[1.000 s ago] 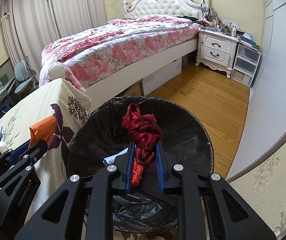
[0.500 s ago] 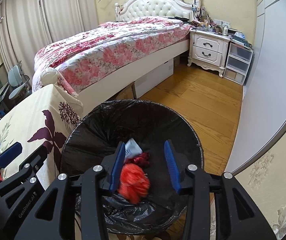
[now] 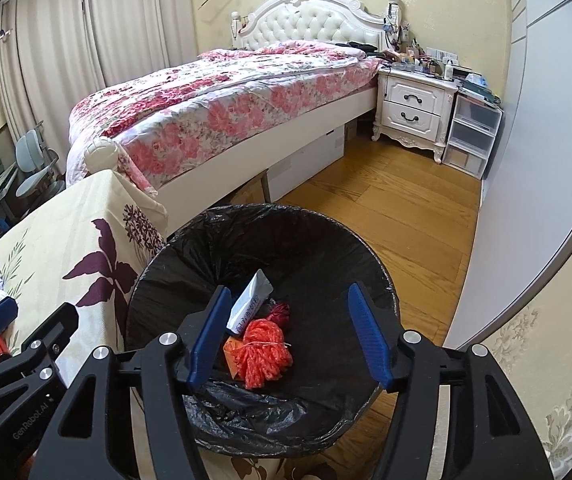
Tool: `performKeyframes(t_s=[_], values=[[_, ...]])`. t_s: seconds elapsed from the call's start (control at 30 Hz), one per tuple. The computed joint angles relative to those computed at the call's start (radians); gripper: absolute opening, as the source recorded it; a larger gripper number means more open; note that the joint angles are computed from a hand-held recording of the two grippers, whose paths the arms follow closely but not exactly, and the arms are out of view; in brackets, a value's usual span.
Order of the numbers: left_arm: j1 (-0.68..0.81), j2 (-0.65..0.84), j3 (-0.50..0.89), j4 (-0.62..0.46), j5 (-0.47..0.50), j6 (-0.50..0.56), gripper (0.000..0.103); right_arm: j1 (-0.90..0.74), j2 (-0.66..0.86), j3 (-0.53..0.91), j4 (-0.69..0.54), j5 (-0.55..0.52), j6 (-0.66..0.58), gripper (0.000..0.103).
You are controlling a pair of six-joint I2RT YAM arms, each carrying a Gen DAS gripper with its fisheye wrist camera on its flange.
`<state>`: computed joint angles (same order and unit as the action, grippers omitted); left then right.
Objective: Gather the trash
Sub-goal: 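Open both tools to drop the red cloth and orange bag into the bin, then grasp the teal tube on the bed with the left tool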
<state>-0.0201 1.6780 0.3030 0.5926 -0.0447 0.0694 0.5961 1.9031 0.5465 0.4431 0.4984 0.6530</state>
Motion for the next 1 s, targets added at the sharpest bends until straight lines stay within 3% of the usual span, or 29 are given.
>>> performKeyframes(t_s=[0.3,0.57,0.8,1.0], values=[[0.217,-0.124,-0.105,-0.029,0.101,0.084,0.082,0.108,0.016,0.038,-0.032,0.008,0.014,0.06],[0.55,-0.233,-0.147,-0.12,0.262,0.233,0.082,0.215,0.042,0.099,-0.062,-0.003,0.017,0.06],[0.831,-0.167,-0.109,-0.155,0.371,0.365,0.082,0.309,0.08,0.166,-0.094,-0.016,0.01,0.06],[0.911,-0.094,-0.036,-0.206,0.403,0.388,0.082,0.353,0.125,0.236,-0.12,-0.044,-0.008,0.06]])
